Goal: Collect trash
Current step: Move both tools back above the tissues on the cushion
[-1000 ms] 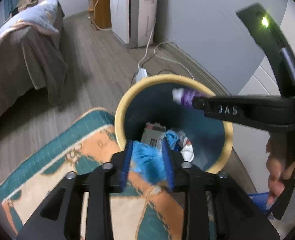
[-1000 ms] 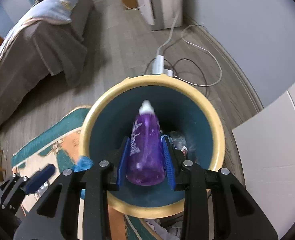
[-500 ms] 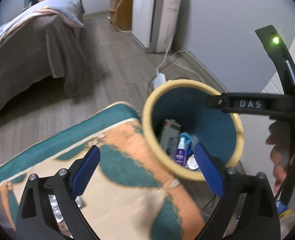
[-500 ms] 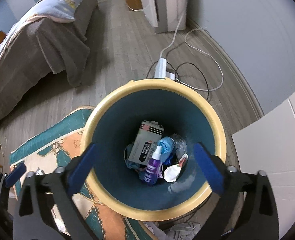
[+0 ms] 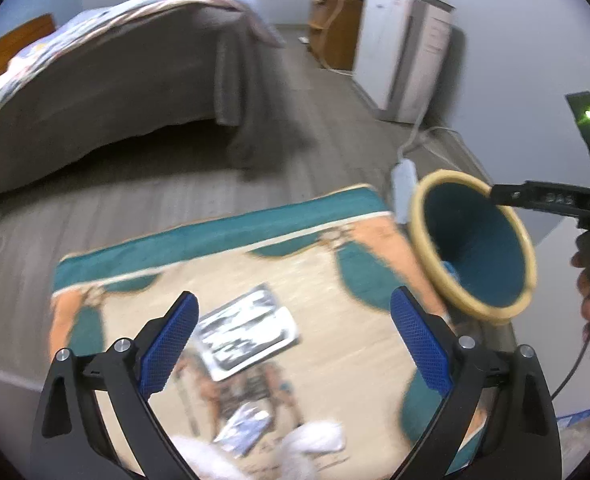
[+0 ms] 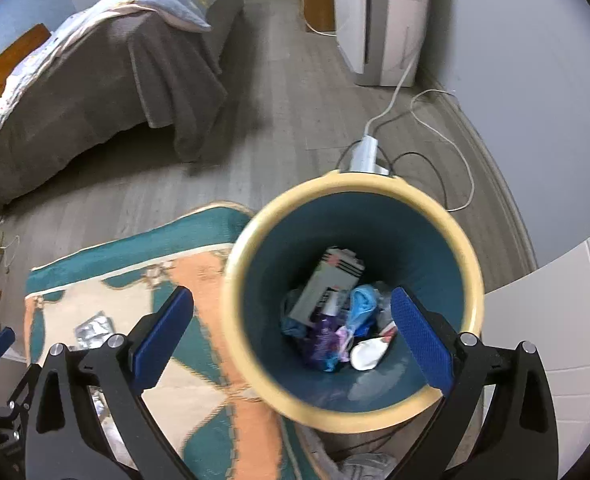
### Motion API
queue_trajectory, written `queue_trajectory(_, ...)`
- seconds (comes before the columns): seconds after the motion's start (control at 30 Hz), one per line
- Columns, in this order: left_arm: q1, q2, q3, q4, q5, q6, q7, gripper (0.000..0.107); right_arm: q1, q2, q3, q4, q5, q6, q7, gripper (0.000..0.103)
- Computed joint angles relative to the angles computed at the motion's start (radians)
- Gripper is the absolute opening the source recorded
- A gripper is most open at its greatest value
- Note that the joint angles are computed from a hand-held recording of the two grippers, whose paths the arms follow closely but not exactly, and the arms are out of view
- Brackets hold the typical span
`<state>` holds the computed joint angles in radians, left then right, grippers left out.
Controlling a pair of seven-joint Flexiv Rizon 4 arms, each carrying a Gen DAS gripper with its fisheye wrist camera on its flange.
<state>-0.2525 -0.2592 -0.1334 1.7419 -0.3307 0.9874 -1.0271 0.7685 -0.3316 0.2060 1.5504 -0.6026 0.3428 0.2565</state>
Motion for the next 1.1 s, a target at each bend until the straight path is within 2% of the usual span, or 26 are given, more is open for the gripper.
queue_trajectory(0.13, 0.021, 0.028, 0.036, 0.024, 0.025, -0.014, -0.048, 0.096, 0.018, -0.042, -0.001, -0.061, 0.004, -0.021, -0.056, 0.097)
queue_trajectory(0.2, 0.028, 0.041, 0.057, 0.028, 0.051, -0.03, -0.105, 0.096, 0.029, -0.06, -0.003, -0.088, 0.015, -0.035, -0.078, 0.097)
queue_trajectory(0.37, 0.06, 0.098, 0.064, 0.089, 0.013, -0.035, -0.123, 0.096, 0.063, -0.118, -0.01, -0.164, 0.034, -0.045, -0.149, 0.097)
queue_trajectory(0.53, 0.053, 0.153, 0.1, 0.134, 0.192, -0.016, -0.231, 0.097, 0.11, -0.172, -0.027, -0.232, 0.016, -0.029, -0.226, 0.097)
queue_trajectory(0.67, 0.066, 0.196, 0.094, 0.192, 0.159, 0.014, -0.195, 0.097, 0.151, -0.222, -0.043, -0.299, 0.009, -0.031, -0.285, 0.097)
queue_trajectory(0.87, 0.075, 0.225, 0.095, 0.227, 0.164, 0.002, -0.171, 0.097, 0.216, -0.32, -0.062, -0.47, 0.041, -0.107, -0.461, 0.097)
queue_trajectory(0.97, 0.081, 0.23, 0.096, 0.241, 0.127, -0.025, -0.133, 0.097, 0.232, -0.336, -0.077, -0.491, 0.059, -0.094, -0.472, 0.097)
queue_trajectory(1.1, 0.086, 0.218, 0.099, 0.251, 0.174, -0.018, -0.137, 0.097, 0.233, -0.354, -0.078, -0.506, 0.105, -0.063, -0.466, 0.097)
